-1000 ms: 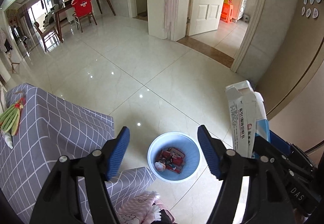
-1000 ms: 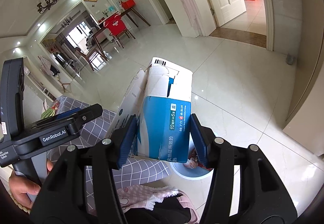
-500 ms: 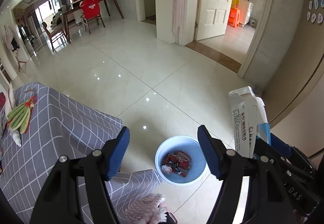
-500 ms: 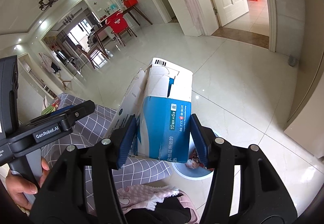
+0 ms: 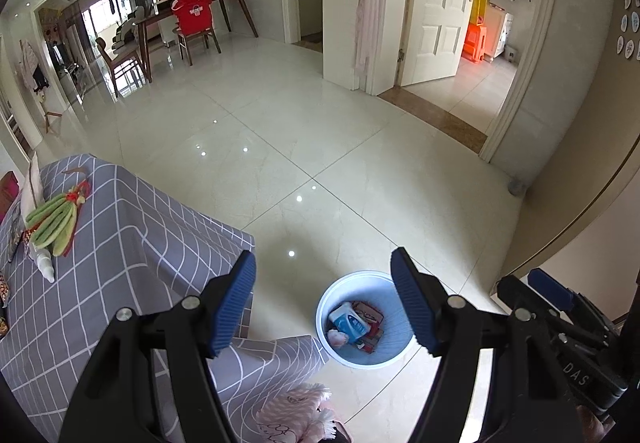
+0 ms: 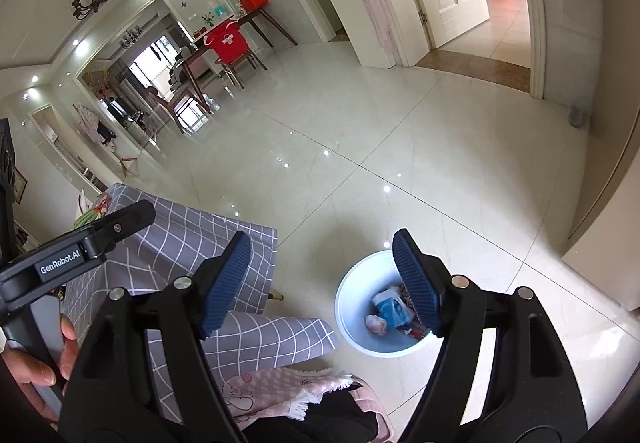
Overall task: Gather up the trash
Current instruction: 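Swing both open tools back over the table toward the remaining items, then grasp a black snack wrapper with the left tool while the right tool grasps the small white bottle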
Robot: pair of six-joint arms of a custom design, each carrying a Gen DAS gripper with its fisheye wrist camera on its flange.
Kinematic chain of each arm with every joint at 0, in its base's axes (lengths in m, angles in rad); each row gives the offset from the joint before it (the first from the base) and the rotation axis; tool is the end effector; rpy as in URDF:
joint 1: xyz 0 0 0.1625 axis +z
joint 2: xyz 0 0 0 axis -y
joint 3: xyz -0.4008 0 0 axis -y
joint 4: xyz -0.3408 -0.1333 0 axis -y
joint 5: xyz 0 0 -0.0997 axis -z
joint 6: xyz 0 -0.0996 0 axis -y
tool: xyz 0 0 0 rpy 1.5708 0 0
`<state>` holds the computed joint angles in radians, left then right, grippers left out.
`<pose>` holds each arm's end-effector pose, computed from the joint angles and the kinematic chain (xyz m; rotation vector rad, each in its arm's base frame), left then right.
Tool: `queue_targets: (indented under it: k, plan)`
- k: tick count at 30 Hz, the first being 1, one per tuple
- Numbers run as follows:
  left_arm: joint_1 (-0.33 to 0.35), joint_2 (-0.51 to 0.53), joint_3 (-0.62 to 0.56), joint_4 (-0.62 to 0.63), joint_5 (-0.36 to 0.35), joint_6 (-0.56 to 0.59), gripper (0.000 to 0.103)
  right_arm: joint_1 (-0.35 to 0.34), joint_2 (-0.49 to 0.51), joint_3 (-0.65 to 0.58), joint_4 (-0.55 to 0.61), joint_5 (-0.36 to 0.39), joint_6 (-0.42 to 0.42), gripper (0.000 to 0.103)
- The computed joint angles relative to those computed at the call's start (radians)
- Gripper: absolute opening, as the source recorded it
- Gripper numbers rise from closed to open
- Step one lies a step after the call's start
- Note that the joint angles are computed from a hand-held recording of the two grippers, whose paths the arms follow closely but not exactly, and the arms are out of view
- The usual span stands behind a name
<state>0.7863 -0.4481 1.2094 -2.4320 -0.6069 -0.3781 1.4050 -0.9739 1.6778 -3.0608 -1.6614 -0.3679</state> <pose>-0.3513 -0.6565 0.0545 0.4015 2.2437 -0.7497 0.0193 -0.6377 0.2739 0.2189 -2.6557 1.0337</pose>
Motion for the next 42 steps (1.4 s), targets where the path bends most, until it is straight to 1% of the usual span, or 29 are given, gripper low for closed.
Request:
queue_targets:
  k: [4,7,11,13,17,18,20,22,23,25,26,27,28,31,33,35,36,39,42]
  plan:
    - [-0.006,-0.033,0.043,-0.018,0.011,-0.003,0.069,0.012,-0.008,0.009,0.005,0.012,-0.005,0.073]
    - [-0.013,-0.077,0.103,-0.041,0.026,-0.015,0.069,0.025,-0.011,0.011,0.01,0.023,-0.013,0.073]
    - [-0.022,-0.15,0.188,-0.066,0.06,-0.041,0.07,0.069,-0.011,0.027,0.007,0.038,-0.031,0.073]
    - [-0.027,-0.2,0.243,-0.077,0.089,-0.064,0.071,0.09,-0.004,0.033,0.005,0.041,-0.037,0.073]
    - [-0.032,-0.303,0.346,-0.087,0.144,-0.111,0.072,0.155,0.029,0.029,0.018,0.048,-0.059,0.073]
    - [-0.032,-0.335,0.373,-0.066,0.165,-0.141,0.076,0.17,0.039,0.026,0.021,0.049,-0.065,0.073]
    - [-0.031,-0.395,0.429,-0.04,0.21,-0.189,0.08,0.205,0.064,0.014,0.034,0.052,-0.078,0.073]
    - [-0.028,-0.479,0.492,0.049,0.27,-0.283,0.08,0.243,0.096,-0.006,0.054,0.053,-0.094,0.073]
    - [-0.024,-0.507,0.51,0.083,0.287,-0.316,0.08,0.258,0.109,-0.015,0.063,0.053,-0.101,0.073]
    - [-0.01,-0.602,0.564,0.189,0.32,-0.43,0.08,0.296,0.149,-0.043,0.084,0.051,-0.124,0.073]
    - [-0.004,-0.63,0.578,0.212,0.326,-0.456,0.08,0.313,0.171,-0.062,0.1,0.044,-0.135,0.073]
    - [0.006,-0.68,0.602,0.27,0.337,-0.517,0.08,0.326,0.189,-0.07,0.106,0.038,-0.141,0.073]
    - [0.012,-0.706,0.61,0.315,0.344,-0.561,0.08,0.345,0.216,-0.095,0.128,0.034,-0.149,0.073]
    - [0.041,-0.801,0.629,0.527,0.367,-0.754,0.082,0.39,0.289,-0.153,0.159,0.004,-0.175,0.072]
    - [0.059,-0.84,0.639,0.586,0.37,-0.814,0.082,0.411,0.332,-0.201,0.186,-0.016,-0.186,0.072]
    - [0.078,-0.87,0.657,0.586,0.362,-0.828,0.082,0.431,0.383,-0.258,0.22,-0.045,-0.196,0.072]
    - [0.092,-0.883,0.665,0.564,0.352,-0.811,0.082,0.437,0.401,-0.279,0.236,-0.055,-0.201,0.072]
    - [0.128,-0.902,0.678,0.532,0.338,-0.788,0.082,0.459,0.469,-0.365,0.284,-0.094,-0.215,0.065]
    - [0.16,-0.904,0.69,0.411,0.307,-0.697,0.082,0.472,0.524,-0.439,0.323,-0.118,-0.222,0.063]
